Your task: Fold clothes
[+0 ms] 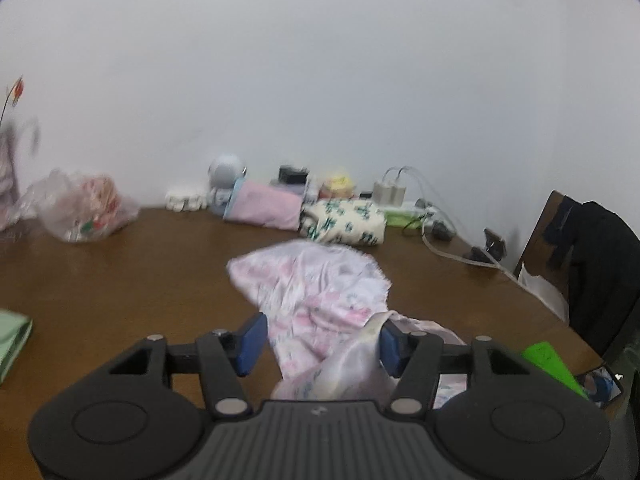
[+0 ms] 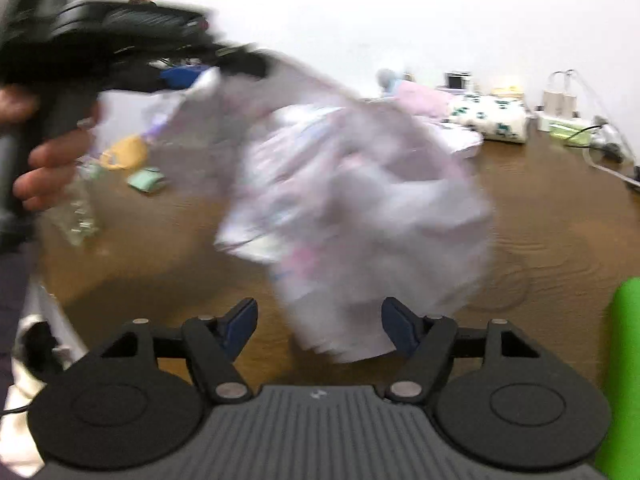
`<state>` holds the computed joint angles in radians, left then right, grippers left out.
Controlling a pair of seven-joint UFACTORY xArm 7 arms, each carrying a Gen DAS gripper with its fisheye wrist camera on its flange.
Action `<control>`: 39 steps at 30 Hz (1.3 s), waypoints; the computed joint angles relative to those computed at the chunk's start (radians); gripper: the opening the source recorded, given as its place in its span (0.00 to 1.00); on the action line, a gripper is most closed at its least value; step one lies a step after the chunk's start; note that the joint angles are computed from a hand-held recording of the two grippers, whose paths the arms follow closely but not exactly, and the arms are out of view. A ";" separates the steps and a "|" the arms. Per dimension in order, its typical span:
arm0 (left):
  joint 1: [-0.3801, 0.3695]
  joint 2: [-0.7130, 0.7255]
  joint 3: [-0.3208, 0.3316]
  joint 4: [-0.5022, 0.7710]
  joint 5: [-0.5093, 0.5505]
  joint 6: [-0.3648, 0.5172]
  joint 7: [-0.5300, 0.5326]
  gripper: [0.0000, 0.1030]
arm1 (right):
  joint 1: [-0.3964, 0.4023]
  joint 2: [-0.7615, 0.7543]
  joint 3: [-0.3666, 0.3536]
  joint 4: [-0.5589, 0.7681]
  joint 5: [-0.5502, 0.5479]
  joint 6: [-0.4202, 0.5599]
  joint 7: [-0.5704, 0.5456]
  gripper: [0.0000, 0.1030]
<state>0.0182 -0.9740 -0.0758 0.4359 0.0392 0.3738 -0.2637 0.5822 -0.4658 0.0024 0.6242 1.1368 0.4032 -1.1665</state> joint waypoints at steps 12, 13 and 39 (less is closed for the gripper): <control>-0.380 -0.217 0.347 -0.136 -0.340 -0.137 0.527 0.85 | -0.100 0.128 -0.075 0.271 0.205 0.253 -0.091 0.01; -0.417 -0.282 0.378 -0.164 -0.414 -0.139 0.610 0.85 | -0.122 0.145 -0.081 0.312 0.220 0.261 -0.071 0.01; 0.288 -0.746 -0.115 -0.423 -0.475 0.161 0.057 0.13 | -0.294 0.154 -0.012 0.340 -0.014 0.245 0.120 0.01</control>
<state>0.3065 -1.7196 -0.1906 0.0128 -0.4358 0.5346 -0.2069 0.2879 -0.3113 -0.0094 0.9646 1.1225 0.6485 -1.0461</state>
